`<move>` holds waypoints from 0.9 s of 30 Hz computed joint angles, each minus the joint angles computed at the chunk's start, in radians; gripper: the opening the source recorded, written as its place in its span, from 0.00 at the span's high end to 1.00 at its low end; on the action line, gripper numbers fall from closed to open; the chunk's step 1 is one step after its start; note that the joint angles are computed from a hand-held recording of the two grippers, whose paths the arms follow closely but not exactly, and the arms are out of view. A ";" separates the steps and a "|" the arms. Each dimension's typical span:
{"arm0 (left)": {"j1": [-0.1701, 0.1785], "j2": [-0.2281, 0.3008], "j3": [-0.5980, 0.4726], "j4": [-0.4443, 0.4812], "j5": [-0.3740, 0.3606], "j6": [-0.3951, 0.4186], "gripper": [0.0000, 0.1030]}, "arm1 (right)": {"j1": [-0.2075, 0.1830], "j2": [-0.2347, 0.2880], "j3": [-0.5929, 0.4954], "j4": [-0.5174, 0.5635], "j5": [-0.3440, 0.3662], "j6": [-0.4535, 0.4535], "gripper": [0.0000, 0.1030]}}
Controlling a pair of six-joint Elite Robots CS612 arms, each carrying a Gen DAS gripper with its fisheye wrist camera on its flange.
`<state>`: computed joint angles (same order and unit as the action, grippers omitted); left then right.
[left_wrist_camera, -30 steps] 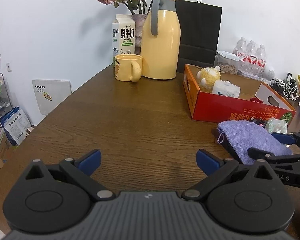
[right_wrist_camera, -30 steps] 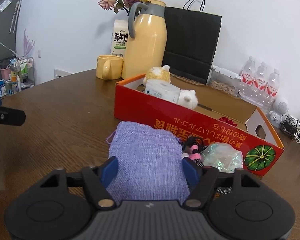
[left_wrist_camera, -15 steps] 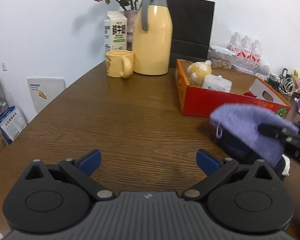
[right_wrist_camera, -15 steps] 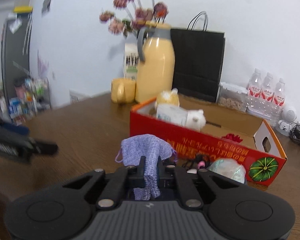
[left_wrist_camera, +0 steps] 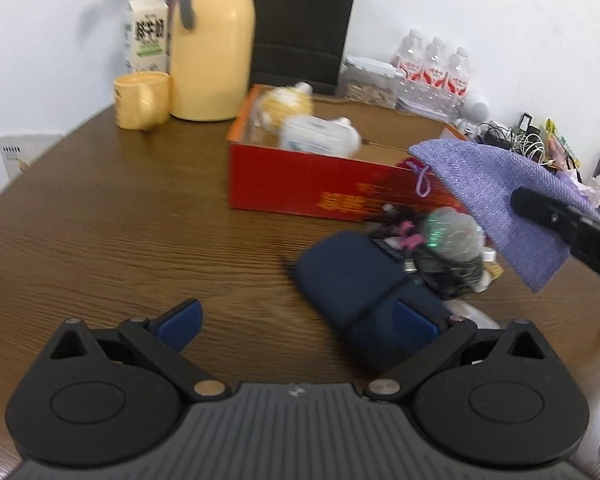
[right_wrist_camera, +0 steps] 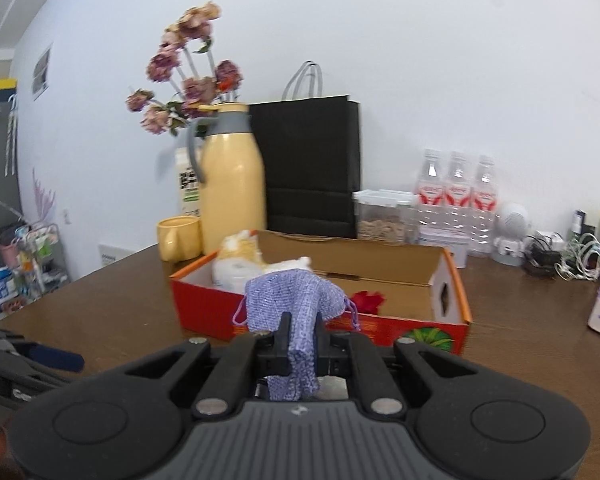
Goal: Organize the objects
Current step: 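Grasp the navy blue case with the left gripper while the right gripper holds the pouch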
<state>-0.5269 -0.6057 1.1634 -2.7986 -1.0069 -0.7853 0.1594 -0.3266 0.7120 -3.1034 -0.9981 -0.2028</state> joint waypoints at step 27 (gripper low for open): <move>0.020 0.034 -0.093 0.154 -0.151 0.138 0.19 | -0.033 0.092 -0.115 -0.009 0.092 0.140 0.93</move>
